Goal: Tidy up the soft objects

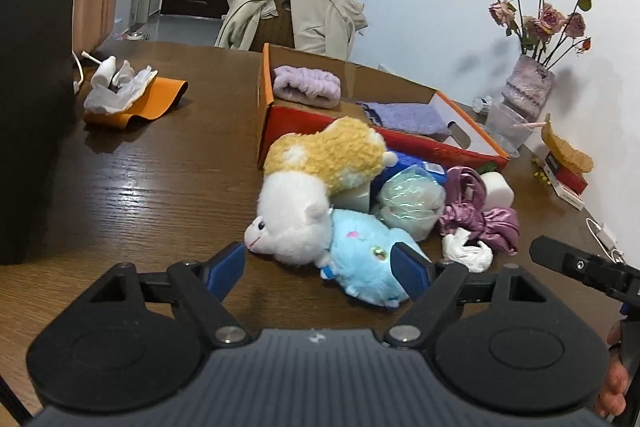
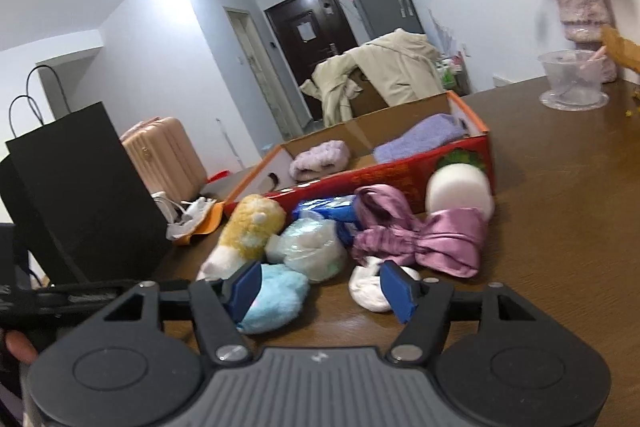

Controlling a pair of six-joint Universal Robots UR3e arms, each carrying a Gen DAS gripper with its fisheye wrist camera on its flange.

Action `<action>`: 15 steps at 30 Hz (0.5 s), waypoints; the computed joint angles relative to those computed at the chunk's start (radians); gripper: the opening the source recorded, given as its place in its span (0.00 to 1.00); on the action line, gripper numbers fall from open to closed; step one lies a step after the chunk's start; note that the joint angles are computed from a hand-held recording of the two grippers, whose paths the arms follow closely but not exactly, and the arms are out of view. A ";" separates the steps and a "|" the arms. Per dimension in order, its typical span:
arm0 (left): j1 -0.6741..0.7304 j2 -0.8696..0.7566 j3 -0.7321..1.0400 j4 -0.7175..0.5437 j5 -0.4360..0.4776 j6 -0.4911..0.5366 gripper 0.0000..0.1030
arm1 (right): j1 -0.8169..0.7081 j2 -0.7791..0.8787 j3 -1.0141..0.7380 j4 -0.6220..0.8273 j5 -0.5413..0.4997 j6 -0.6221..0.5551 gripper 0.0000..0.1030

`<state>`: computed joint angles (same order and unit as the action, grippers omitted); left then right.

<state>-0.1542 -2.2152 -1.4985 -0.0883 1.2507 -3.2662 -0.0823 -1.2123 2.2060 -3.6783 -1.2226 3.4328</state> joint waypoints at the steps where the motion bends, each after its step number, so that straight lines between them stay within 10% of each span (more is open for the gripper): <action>1: 0.003 -0.015 0.015 -0.003 -0.006 0.000 0.79 | 0.014 0.025 -0.033 0.003 -0.004 0.001 0.64; 9: 0.003 -0.189 0.278 -0.101 -0.034 0.010 0.78 | 0.089 0.247 -0.466 0.204 0.001 0.009 0.60; 15: 0.032 -0.290 0.438 -0.157 -0.092 -0.015 0.55 | 0.123 0.483 -0.949 0.477 0.040 0.003 0.59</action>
